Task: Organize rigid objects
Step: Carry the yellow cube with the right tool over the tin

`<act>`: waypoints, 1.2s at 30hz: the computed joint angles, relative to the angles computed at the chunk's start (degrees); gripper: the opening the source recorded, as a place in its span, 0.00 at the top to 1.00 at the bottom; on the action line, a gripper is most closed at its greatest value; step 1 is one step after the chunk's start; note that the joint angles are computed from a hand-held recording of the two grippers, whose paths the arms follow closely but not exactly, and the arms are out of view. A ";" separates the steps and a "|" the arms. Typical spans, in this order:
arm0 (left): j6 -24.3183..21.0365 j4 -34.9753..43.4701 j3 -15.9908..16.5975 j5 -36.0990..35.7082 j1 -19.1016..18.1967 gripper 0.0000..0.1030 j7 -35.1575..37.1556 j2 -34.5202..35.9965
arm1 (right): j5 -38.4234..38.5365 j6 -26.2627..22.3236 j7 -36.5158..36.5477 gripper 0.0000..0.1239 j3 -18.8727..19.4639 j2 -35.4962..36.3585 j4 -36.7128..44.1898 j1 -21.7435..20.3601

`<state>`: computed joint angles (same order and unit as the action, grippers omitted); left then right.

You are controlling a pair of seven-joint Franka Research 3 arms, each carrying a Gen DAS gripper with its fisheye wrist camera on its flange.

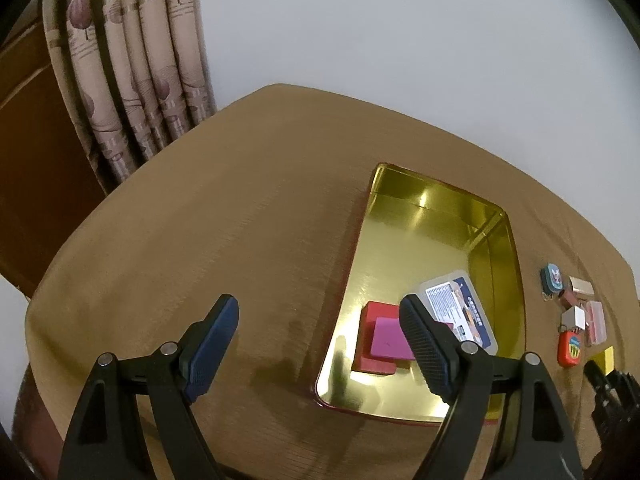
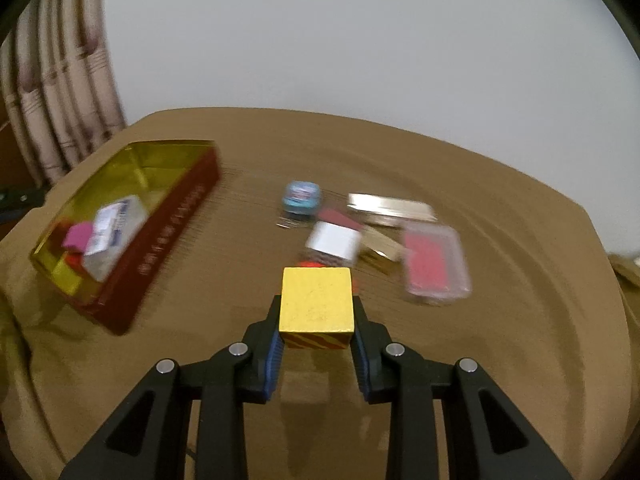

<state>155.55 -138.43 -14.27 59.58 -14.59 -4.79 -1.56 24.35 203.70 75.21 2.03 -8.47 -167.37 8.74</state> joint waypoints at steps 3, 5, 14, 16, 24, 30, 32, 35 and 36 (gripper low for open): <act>0.61 -0.40 0.29 -0.75 0.30 0.22 -0.33 -0.18 | 0.66 -0.59 -0.21 0.76 1.85 0.48 1.75 1.72; 1.02 -0.61 0.46 -1.42 0.58 0.22 -0.56 -0.23 | 0.43 -1.24 -0.06 0.76 2.60 0.29 2.64 2.94; 0.84 -0.66 0.32 -1.24 0.96 0.22 -1.36 -0.44 | -0.52 -2.95 -0.10 0.76 5.31 1.23 6.91 8.04; 0.99 -0.72 0.36 -0.99 1.05 0.22 -1.56 -0.47 | -0.65 -3.19 -0.21 0.76 5.60 1.92 7.70 8.79; 1.01 -0.72 0.36 -1.38 1.24 0.22 -1.57 -0.55 | 6.03 -5.10 -6.21 0.76 7.74 5.52 10.82 9.82; 1.03 -0.55 0.32 -1.49 1.10 0.22 -1.12 -0.34 | 10.44 -6.70 -10.09 0.76 6.75 6.82 12.28 11.50; 0.67 -0.34 0.27 -1.92 0.98 0.22 -0.68 -0.11 | 10.22 -6.79 -10.23 0.76 6.39 7.11 12.30 11.73; 0.48 -0.18 0.27 -1.78 0.84 0.22 -1.07 -0.08 | 10.48 -6.88 -10.31 0.76 6.11 7.35 12.32 12.09; 0.42 -0.16 0.29 -1.74 0.83 0.22 -1.06 -0.08 | 10.50 -7.10 -10.32 0.76 5.95 7.40 12.36 12.11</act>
